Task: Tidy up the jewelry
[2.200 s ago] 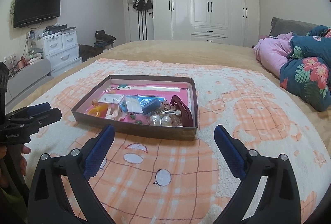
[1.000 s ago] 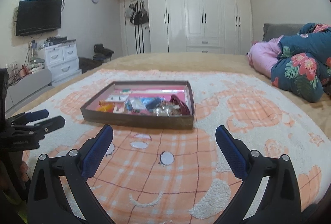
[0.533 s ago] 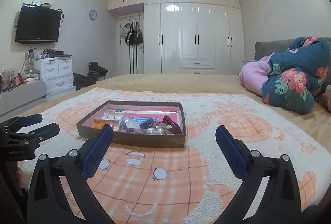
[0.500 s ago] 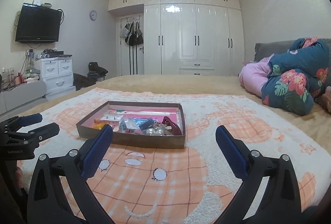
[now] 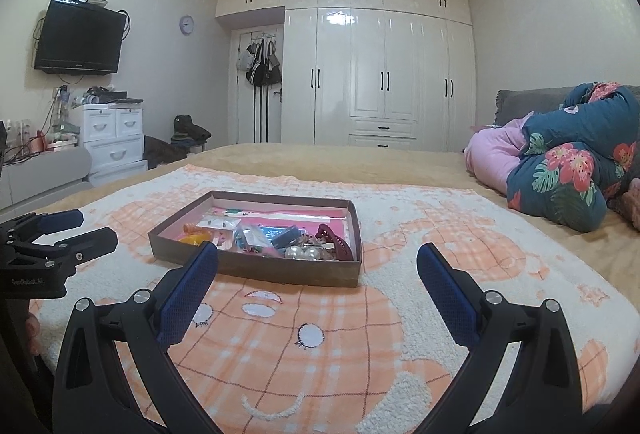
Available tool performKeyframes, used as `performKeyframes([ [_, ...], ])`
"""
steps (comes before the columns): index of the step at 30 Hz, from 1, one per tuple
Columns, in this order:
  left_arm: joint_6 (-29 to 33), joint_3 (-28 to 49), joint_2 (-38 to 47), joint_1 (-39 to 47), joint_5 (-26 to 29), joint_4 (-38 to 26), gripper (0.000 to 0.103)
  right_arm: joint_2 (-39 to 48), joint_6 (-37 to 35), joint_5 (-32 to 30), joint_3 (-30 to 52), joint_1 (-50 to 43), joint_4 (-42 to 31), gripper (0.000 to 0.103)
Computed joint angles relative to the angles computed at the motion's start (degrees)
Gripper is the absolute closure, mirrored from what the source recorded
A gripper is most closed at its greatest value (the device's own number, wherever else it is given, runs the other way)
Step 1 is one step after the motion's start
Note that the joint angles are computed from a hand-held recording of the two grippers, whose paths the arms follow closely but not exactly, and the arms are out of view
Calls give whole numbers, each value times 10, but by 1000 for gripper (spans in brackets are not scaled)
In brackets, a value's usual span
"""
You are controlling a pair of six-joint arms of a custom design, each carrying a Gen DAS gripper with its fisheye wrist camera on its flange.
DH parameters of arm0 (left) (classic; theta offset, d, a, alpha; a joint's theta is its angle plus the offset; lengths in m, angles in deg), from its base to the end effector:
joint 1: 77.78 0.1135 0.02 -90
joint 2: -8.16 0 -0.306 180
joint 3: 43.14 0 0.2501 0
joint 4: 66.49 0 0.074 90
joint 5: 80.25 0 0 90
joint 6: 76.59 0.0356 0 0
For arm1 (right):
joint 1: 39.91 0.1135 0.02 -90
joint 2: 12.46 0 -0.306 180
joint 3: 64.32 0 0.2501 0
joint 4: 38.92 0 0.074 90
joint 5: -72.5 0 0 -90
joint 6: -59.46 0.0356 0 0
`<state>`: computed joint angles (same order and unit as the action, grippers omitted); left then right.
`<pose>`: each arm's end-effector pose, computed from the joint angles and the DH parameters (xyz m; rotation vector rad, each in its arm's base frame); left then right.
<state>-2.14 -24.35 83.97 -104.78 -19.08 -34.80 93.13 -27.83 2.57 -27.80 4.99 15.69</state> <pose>0.1648 -0.0647 0.1554 -0.1199 1.9513 0.0190 0.2180 0.2000 0.1478 -0.4174 1.7672 0.2714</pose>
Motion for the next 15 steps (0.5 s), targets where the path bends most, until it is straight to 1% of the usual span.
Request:
performKeyframes([
  [15, -2, 0, 0, -2, -4, -2, 11, -1, 4, 4, 3, 1, -8, 6],
])
